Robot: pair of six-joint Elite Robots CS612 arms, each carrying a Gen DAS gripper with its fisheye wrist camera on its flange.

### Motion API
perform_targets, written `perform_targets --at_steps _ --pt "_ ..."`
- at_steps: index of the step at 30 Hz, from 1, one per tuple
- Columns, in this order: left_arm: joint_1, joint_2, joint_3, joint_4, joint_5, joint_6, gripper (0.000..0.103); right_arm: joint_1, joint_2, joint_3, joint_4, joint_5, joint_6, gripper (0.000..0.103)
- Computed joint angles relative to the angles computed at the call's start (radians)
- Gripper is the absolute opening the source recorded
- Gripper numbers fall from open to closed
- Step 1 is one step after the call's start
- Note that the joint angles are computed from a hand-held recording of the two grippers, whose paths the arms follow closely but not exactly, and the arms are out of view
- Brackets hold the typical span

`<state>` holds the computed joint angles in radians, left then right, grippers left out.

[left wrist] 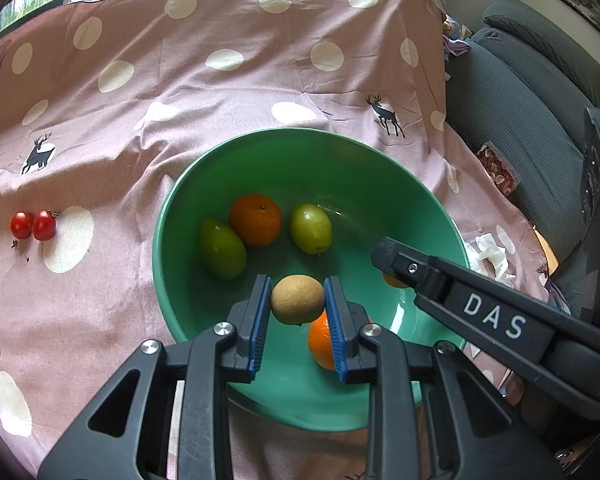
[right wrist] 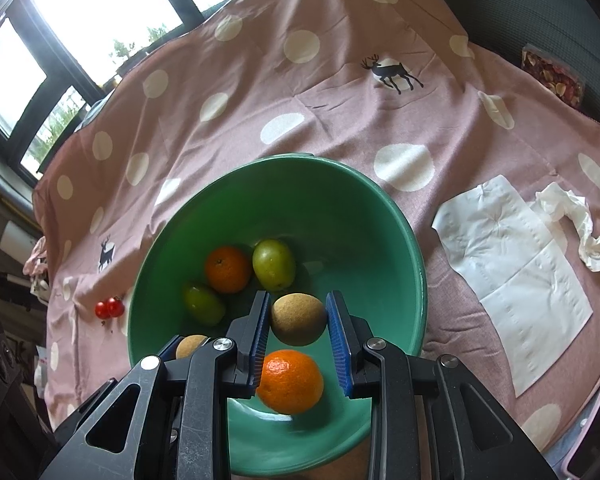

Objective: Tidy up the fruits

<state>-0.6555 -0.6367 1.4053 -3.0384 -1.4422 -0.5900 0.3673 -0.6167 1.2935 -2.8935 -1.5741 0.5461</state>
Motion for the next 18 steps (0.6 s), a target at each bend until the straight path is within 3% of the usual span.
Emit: perform_targets --at_steps 18 --pt "0.001 0.003 -0.003 -0.003 -0.013 -0.016 0.027 0.000 0.001 -0.001 0.004 -0.002 -0.004 0.031"
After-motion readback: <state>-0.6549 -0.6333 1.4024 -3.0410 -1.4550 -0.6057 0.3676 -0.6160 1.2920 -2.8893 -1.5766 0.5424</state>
